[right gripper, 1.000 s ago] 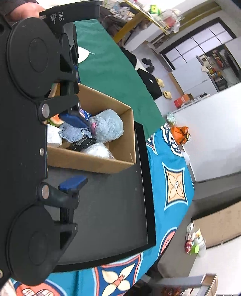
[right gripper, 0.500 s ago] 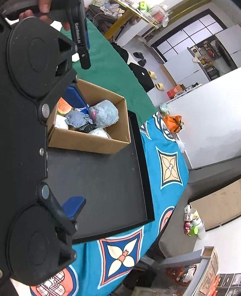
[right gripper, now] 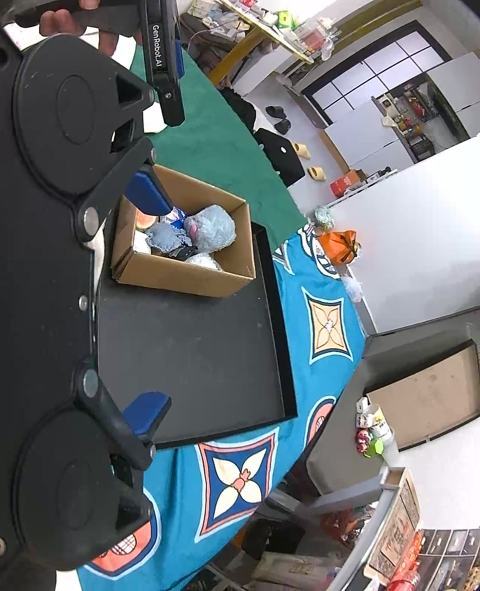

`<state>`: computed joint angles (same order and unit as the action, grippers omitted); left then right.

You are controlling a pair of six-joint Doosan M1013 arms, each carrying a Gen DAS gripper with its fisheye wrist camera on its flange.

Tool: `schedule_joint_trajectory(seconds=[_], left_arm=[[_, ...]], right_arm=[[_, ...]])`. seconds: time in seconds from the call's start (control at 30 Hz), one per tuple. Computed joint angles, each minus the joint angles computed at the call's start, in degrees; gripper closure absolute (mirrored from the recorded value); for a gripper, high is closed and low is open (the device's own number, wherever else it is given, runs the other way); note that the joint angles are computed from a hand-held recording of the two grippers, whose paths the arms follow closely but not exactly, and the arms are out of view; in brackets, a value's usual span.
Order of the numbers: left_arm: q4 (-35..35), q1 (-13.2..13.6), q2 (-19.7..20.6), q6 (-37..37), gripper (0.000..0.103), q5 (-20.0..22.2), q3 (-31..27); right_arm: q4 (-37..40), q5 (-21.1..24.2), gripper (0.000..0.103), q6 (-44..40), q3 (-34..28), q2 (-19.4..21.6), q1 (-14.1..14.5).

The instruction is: Organize soft objects

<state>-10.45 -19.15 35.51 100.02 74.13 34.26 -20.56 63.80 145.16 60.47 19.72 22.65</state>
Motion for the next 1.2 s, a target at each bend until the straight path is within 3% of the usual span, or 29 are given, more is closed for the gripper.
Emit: schedule_joint_trajectory(seconds=[0.37,1.2], left_arm=[[0.25,-1.15,-2.44,0.44,0.000,-0.03,0.35],[-2.68,-0.91,-8.79,3.37,0.000,-3.88,8.87]], right_arm=[[-3.83,5.13,0.000,1.61,-0.69,-1.77,1.50],[-6.63,7.21,0.000,2.76,0.63,-4.38,3.97]])
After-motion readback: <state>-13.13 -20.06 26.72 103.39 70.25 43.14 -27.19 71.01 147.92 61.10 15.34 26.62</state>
